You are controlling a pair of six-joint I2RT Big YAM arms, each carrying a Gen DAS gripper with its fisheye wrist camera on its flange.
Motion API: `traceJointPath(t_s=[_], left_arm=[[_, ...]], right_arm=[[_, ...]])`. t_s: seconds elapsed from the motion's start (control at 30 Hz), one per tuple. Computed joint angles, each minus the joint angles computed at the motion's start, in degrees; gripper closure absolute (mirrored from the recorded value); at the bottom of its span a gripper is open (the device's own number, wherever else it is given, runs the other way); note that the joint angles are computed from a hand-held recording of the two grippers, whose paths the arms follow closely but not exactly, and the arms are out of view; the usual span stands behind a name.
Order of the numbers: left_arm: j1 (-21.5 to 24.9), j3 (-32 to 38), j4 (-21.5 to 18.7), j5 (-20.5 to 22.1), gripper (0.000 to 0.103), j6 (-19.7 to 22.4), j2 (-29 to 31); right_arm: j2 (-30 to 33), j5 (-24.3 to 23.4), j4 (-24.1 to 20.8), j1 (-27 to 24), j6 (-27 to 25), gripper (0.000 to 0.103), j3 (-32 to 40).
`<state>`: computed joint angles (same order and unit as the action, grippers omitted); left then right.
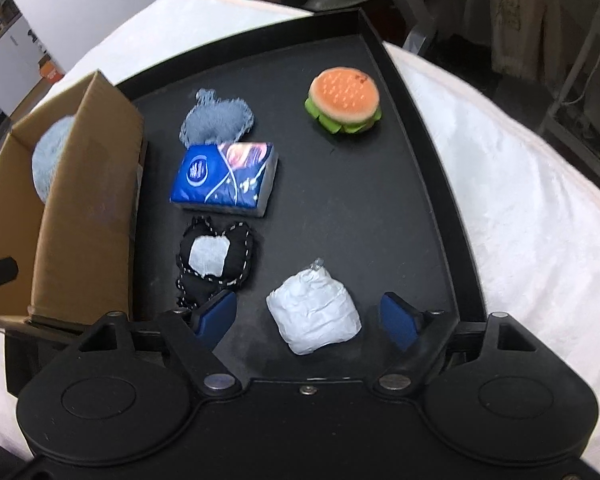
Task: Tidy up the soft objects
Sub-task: 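Move the right tool to the white paper-wrapped item and grasp it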
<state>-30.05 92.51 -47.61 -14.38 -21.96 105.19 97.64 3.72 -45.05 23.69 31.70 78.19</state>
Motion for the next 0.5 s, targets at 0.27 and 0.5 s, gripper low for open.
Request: traceJointPath(t_s=[0.27, 0.5], left_arm=[[0.13, 0.25, 0.32, -0.01, 0.032, -0.26, 0.15], [0.5, -0.61, 1.07, 1.03, 0.032, 0.0, -0.48]], right_arm=[[2.45, 0.07, -1.81, -0.18, -0.36, 0.053, 1.52], [1.49, 0.82, -1.55, -0.01, -0.07, 0.054, 1.2]])
